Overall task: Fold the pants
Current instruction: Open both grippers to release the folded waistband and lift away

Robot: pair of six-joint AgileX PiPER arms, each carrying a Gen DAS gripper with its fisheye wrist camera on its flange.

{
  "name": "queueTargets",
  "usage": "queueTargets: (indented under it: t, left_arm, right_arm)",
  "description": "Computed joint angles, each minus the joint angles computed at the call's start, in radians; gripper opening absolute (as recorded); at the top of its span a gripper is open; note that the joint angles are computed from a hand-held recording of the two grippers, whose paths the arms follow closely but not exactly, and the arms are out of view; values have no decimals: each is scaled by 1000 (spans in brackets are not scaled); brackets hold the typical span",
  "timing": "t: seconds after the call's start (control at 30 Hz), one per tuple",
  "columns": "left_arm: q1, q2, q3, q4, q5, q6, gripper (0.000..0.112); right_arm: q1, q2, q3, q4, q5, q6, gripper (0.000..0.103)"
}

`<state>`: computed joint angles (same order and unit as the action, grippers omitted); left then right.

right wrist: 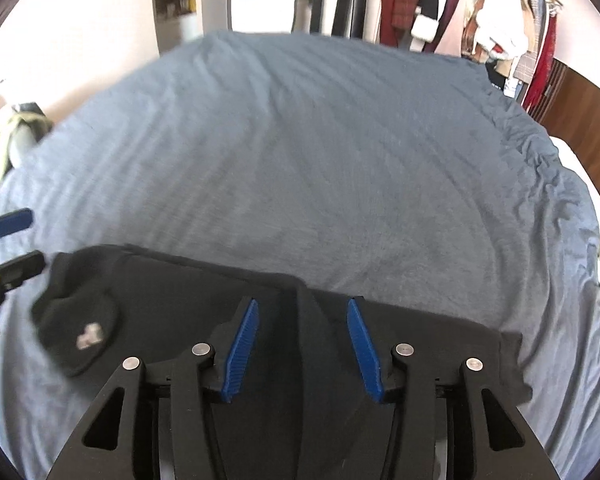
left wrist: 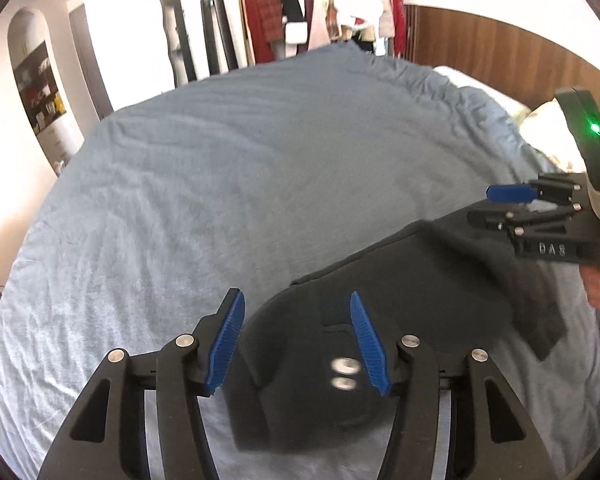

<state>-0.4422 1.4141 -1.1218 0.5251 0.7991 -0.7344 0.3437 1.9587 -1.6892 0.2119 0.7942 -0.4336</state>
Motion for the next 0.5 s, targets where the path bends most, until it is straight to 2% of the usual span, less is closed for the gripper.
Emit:
queueTargets:
  t: [0.17,0.3,0.5]
  left_arm:
    - [-146,-46,-30,79,92,-152,54]
    - [-310,-39,-67,193,214,-301,55]
    - [-475,-8,-108,246,299,-434,58]
  right_arm:
    - [-53,-184,193,135,-44,-122,47]
    - [-102,-330,336,254,-49,-207,47]
    - [-164,-502,506,354,-63,-312,47]
